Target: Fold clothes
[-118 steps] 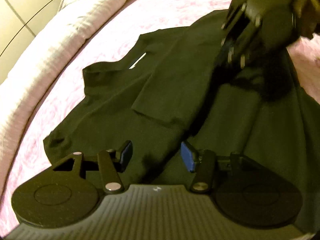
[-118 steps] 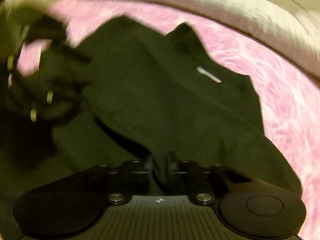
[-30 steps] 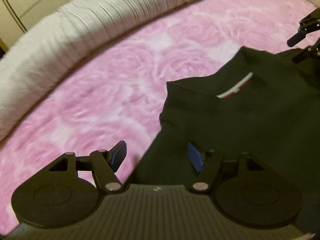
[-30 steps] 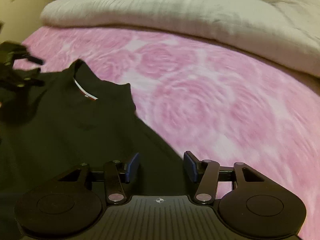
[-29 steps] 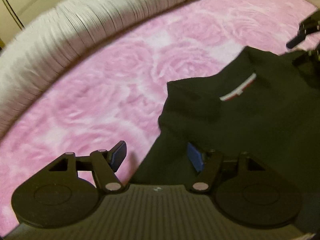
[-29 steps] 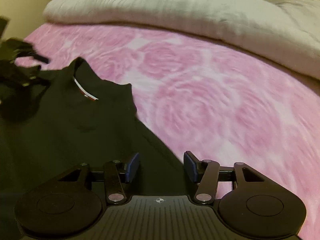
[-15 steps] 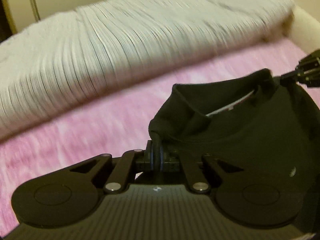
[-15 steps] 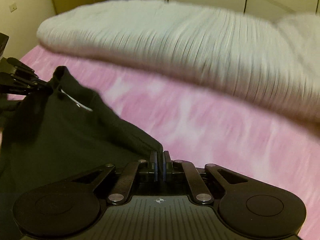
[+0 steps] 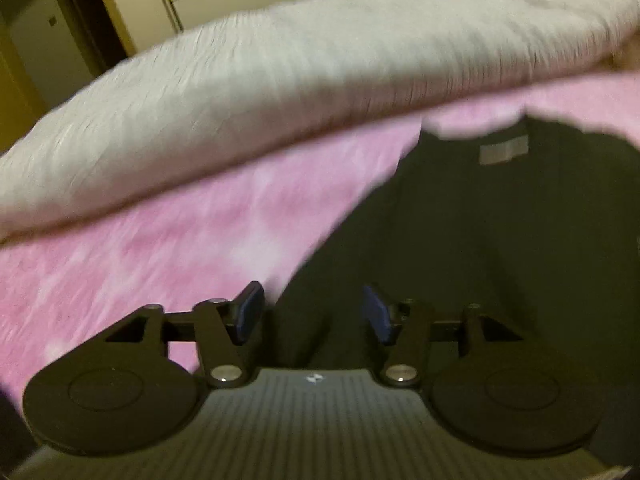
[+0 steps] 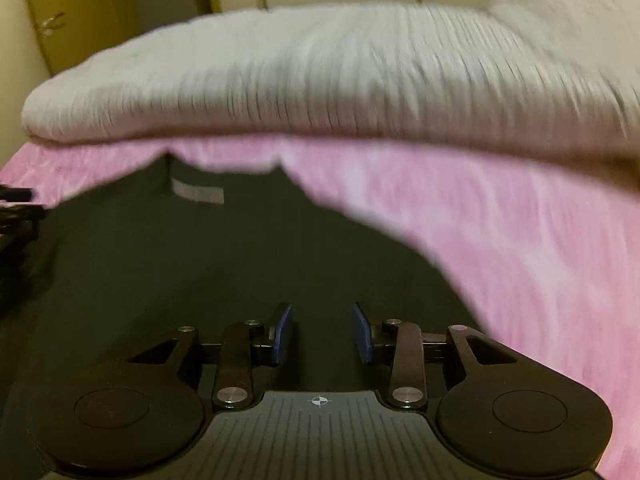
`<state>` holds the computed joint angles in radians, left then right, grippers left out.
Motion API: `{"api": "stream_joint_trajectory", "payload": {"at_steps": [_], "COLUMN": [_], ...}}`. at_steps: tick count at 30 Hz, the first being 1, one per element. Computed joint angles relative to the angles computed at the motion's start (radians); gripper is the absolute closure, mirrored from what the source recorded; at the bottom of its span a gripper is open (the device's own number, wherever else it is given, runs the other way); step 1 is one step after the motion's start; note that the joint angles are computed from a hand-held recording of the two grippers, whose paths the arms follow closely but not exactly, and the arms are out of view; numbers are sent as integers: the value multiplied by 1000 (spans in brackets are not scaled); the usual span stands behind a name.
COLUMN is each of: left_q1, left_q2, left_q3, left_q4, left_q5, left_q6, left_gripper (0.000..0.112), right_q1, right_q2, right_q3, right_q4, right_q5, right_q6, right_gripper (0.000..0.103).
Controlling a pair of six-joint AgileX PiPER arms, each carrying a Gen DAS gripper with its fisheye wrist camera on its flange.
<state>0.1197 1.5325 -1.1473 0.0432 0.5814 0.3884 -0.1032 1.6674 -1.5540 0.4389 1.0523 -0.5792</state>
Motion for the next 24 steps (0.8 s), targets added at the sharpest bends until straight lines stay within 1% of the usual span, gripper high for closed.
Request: {"api": "stream_joint_trajectory", "payload": {"at_steps": [3,5,6,8,10,11,12,14,15,17,18,19,20,21,22,24], "left_q1": [81,130,149,178,195,203,215,300,350,467,552,631,710,783,855,943], "left_q2": [-61,-77,-72,-48,-14,-4,-5,-64,-106,-183,-212,-215,-199,-176,-146,-131], "left_q3": [63,88,87,66,28,13,1,12,32,71,89,89,71,45,14,3], "left_q4": [63,71,52,-6,-72,-92,-112,-234,-266,-308,-312,-293,-282,-289,-303,-372], "left_q5": [39,37,36,47,78,90,87,55,16,-78,-126,-143,-125,-80,-31,9], "left_q6": [55,62,77,125,179,196,203,249,235,180,124,50,-8,-26,-28,80], "left_gripper": [55,55,57,69,91,97,102,102,107,107,105,94,87,81,85,84], "right_q1": [-27,-31,-18,19,54,74,95,147,173,227,255,285,316,341,370,434], "right_q2": [-58,-94,-112,-145,-171,-180,-187,-195,-202,-219,-228,-234,-239,-247,-255,-268], "right_q3": [88,119,126,133,137,135,130,120,117,114,112,109,104,101,102,103], "right_q4": [-80,-100,-118,-164,-179,-185,-190,-216,-228,-252,-266,-277,-286,-293,-300,-314], "right_q5": [21,17,16,21,32,40,47,57,62,72,76,85,95,111,124,146], "right_q6": [112,161,173,191,191,195,201,241,264,313,341,373,408,436,461,511], "right_gripper": [63,62,61,60,60,60,60,60,60,60,60,60,60,60,59,59]}}
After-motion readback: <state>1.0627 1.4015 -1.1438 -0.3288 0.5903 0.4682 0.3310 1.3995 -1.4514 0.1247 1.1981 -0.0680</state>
